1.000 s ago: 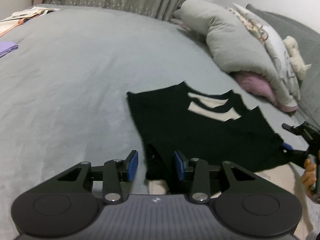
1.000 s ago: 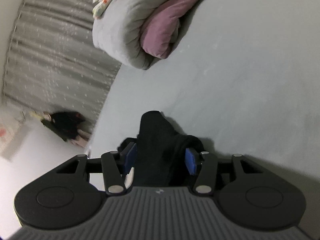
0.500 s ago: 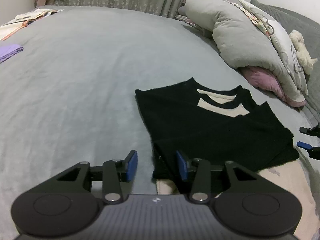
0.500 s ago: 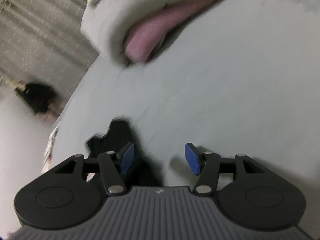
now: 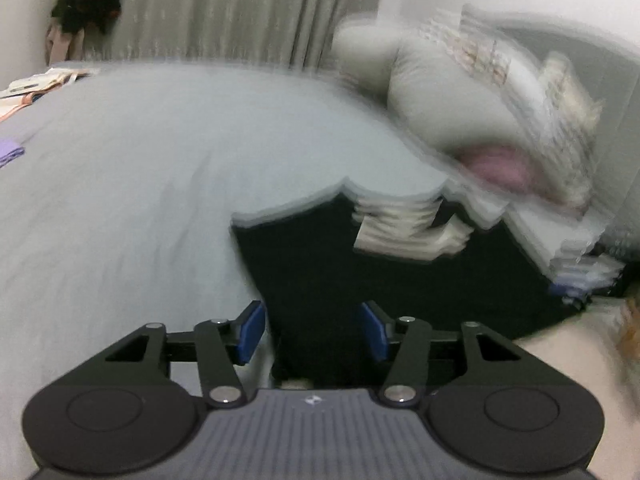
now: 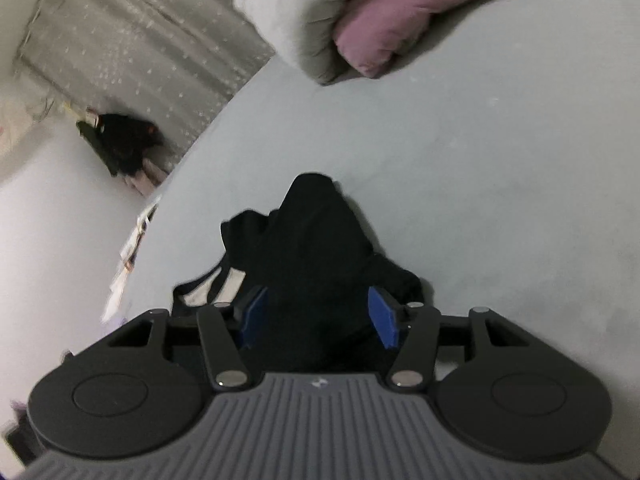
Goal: Fold clothes
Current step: 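Fold the black sleeve over the shirt body and open the right gripper, then grasp the cream T-shirt hem with both grippers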
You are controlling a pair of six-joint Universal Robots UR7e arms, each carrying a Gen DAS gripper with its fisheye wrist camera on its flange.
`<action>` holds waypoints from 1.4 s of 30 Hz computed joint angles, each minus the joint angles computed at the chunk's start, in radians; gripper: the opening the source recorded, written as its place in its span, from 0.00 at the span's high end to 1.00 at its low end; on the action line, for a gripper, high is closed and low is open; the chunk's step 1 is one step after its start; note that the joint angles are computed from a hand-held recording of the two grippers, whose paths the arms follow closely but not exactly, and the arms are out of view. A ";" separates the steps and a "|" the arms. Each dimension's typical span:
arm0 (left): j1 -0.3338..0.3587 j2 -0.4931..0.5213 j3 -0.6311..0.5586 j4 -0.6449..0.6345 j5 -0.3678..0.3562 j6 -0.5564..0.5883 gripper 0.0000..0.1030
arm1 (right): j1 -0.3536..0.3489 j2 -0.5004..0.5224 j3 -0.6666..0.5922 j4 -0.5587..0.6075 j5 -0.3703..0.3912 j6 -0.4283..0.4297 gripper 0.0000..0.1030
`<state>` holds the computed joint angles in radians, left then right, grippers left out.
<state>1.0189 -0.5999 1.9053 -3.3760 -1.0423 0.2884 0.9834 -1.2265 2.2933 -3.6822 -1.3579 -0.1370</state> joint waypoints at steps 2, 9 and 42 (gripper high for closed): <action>0.005 -0.001 -0.006 0.019 0.003 -0.025 0.45 | 0.047 0.007 0.012 -0.064 -0.140 -0.058 0.43; -0.022 -0.026 0.013 -0.025 0.038 -0.011 0.46 | 0.101 0.054 0.020 -0.229 -0.166 -0.157 0.43; -0.122 -0.236 0.361 0.086 0.086 -0.259 0.28 | 0.193 -0.038 0.247 -0.140 -0.365 -0.494 0.41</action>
<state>0.8972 -0.8355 2.2660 -3.2897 -0.9566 0.0290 1.1759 -1.2646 2.5400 -3.8223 -1.7232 -0.6310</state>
